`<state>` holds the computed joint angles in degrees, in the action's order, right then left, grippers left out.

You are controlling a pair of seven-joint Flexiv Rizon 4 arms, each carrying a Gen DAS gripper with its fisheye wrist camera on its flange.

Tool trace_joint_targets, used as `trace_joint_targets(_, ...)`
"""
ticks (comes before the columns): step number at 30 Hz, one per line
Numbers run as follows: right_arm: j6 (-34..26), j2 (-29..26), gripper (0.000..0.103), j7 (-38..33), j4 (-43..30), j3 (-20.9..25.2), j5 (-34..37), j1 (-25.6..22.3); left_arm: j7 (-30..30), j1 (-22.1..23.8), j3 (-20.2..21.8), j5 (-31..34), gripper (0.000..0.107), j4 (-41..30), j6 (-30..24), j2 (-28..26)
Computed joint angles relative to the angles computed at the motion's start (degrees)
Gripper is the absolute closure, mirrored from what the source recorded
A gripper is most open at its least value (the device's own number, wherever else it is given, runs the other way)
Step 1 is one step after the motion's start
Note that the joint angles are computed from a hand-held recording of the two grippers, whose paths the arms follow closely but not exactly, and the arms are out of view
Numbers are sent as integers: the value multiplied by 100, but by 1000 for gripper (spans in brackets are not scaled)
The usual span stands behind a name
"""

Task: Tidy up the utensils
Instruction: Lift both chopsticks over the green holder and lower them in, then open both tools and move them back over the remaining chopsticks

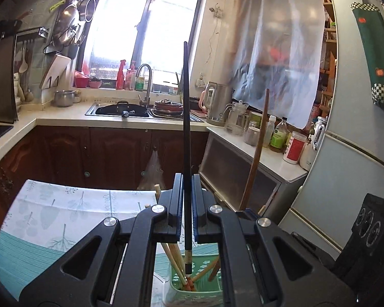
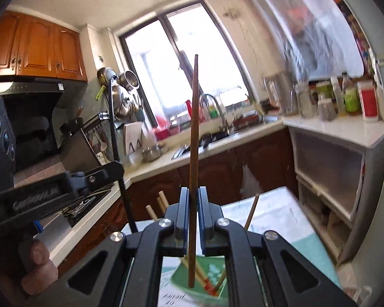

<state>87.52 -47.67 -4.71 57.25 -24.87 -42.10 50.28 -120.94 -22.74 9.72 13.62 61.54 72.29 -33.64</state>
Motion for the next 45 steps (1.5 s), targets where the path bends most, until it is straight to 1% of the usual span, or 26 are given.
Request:
trace_joint_targets(1,28,-82,97,-190,-53,-186,193,79,-16,1,5,25,103,2,68,-73)
trace_joint_targets(2,22,-167,97,-351,-135,-185,242,63,13,51,-52,-3,103,146,200,-70)
trace_joint_targets(3,11,-221,97,-382,-212,2,29,-67,98,119,-162,-82,103,245,327,-99)
trace_joint_targets(4,58,-202,97,-398,-153,82,-113,-134,105,119,-145,-94,103,381,471,-100)
trace_joint_targets(6,59,-242,97,-674,-132,223,-107,-197,128,58,-60,-95,103,562,676,-129)
trace_joint_targets(8,89,-234,97,-912,-15,318,-87,-218,263,50,-91,-163,103,842,819,-86)
trace_joint_targets(10,104,-222,97,-1215,78,542,-5,-288,468,51,-175,-273,103,1072,852,-59)
trace_joint_targets(12,82,-206,97,-1614,157,871,109,-396,721,100,-311,-420,103,1300,832,-2)
trace_joint_targets(13,49,-194,97,-1847,188,1067,175,-461,810,112,-361,-513,103,1402,767,30)
trace_joint_targets(14,50,-164,97,-2002,254,1163,232,-473,878,121,-401,-600,103,1534,693,84)
trace_joint_targets(17,-122,-46,96,-2623,425,1603,385,-573,1194,268,-665,-931,101,1891,383,273)
trace_joint_targets(19,-403,-4,96,-3212,418,2227,627,-783,1318,329,-755,-1089,99,2061,192,389)
trace_joint_targets(20,-551,28,91,-3484,425,2366,868,-793,1307,316,-730,-1110,99,2143,135,455)
trace_joint_targets(21,-570,77,87,-3383,497,2319,801,-778,1282,312,-710,-1128,99,2238,88,541)
trace_joint_targets(22,-624,154,79,-3320,581,2178,859,-689,1220,292,-668,-1131,98,2307,-6,612)
trace_joint_targets(24,-643,244,78,-3301,681,2137,984,-646,1242,398,-749,-1255,97,2481,-220,812)
trace_joint_targets(29,-705,488,78,-3201,912,2042,1061,-512,1101,542,-787,-1291,89,2862,-977,1299)
trace_joint_targets(34,-972,638,79,-3360,949,2379,1171,-523,858,629,-791,-1001,89,3197,-1525,1708)
trace_joint_targets(39,-1620,631,79,-3862,717,3019,1553,-598,689,777,-873,-840,88,3512,-1948,2022)
trace_joint_targets(41,-1891,597,79,-4060,584,3190,1727,-586,681,865,-914,-874,88,3628,-2126,2105)
trace_joint_targets(45,-2402,495,79,-4462,275,3439,2081,-527,718,1089,-979,-1236,88,3920,-2434,2244)
